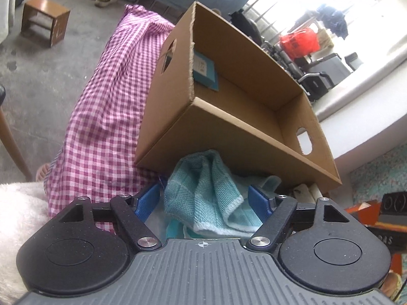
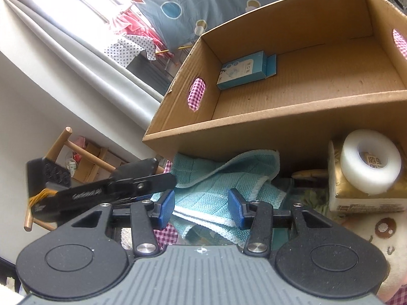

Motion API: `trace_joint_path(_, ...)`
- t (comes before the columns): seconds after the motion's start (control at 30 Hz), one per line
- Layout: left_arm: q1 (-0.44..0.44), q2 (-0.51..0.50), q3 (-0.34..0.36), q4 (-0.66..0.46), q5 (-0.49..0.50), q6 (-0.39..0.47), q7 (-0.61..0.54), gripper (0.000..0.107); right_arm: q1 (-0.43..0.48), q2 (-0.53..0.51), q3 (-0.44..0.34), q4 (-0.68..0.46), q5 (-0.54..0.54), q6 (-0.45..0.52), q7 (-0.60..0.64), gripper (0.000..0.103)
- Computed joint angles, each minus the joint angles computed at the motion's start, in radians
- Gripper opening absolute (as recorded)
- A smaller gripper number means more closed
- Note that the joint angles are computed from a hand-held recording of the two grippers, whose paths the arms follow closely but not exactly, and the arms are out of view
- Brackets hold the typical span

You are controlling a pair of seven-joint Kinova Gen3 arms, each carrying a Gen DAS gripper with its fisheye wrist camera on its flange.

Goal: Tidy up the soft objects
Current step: 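Move the left gripper to the teal towel and close on it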

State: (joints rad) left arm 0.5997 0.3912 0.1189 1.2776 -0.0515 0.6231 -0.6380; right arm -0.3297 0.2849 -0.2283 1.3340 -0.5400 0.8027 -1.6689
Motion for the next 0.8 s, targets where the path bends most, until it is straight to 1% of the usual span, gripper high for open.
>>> trace_joint_path(0.07,-0.023,0.009,0.017,-0.007,0.029,0.003,-0.018,0.077,0.007,0.000,-0.004,0.008,-0.014,-0.004,0.010,0.049)
trace_joint_path(0.17,-0.024,0.011,0.017,-0.004,0.042,-0.009,-0.023,0.075,0.020,-0.003,-0.010,0.024,-0.039,-0.016,0.031,0.049)
trace_joint_path(0.2,-0.012,0.015,0.007,-0.016,0.030,-0.001,-0.013,0.074,0.023,-0.002,-0.010,0.026,-0.046,-0.017,0.036,0.049)
trace_joint_path(0.27,0.019,0.016,-0.019,-0.031,-0.008,0.016,0.016,0.062,0.027,-0.004,-0.011,0.035,-0.057,-0.025,0.045,0.049)
trace_joint_path(0.3,0.038,0.013,-0.033,-0.036,-0.032,0.027,0.035,0.060,0.026,-0.006,-0.010,0.039,-0.059,-0.028,0.046,0.049)
trace_joint_path(0.33,0.047,0.005,-0.037,-0.031,-0.049,0.022,0.046,0.053,0.026,-0.007,-0.009,0.043,-0.059,-0.031,0.046,0.049)
trace_joint_path(0.37,0.051,-0.004,-0.038,-0.016,-0.060,0.002,0.053,0.050,0.029,-0.009,-0.010,0.046,-0.065,-0.034,0.051,0.049)
trace_joint_path(0.43,0.081,-0.020,-0.056,0.003,-0.109,-0.025,0.086,0.050,0.037,-0.011,-0.014,0.057,-0.084,-0.041,0.063,0.049)
trace_joint_path(0.53,0.079,-0.028,-0.038,0.012,-0.132,-0.050,0.076,0.050,0.042,-0.015,-0.014,0.070,-0.099,-0.049,0.072,0.049)
trace_joint_path(0.57,0.059,-0.018,-0.020,-0.005,-0.114,-0.037,0.053,0.050,0.043,-0.017,-0.014,0.074,-0.104,-0.052,0.075,0.049)
trace_joint_path(0.67,0.029,0.026,0.002,-0.087,-0.065,0.048,0.026,0.050,0.046,-0.021,-0.015,0.086,-0.116,-0.062,0.086,0.049)
trace_joint_path(0.73,0.023,0.044,0.001,-0.120,-0.044,0.079,0.024,0.050,0.048,-0.024,-0.016,0.095,-0.125,-0.071,0.096,0.049)
trace_joint_path(0.8,0.043,0.058,-0.017,-0.148,-0.060,0.107,0.034,0.045,0.046,-0.028,-0.016,0.101,-0.127,-0.080,0.100,0.049)
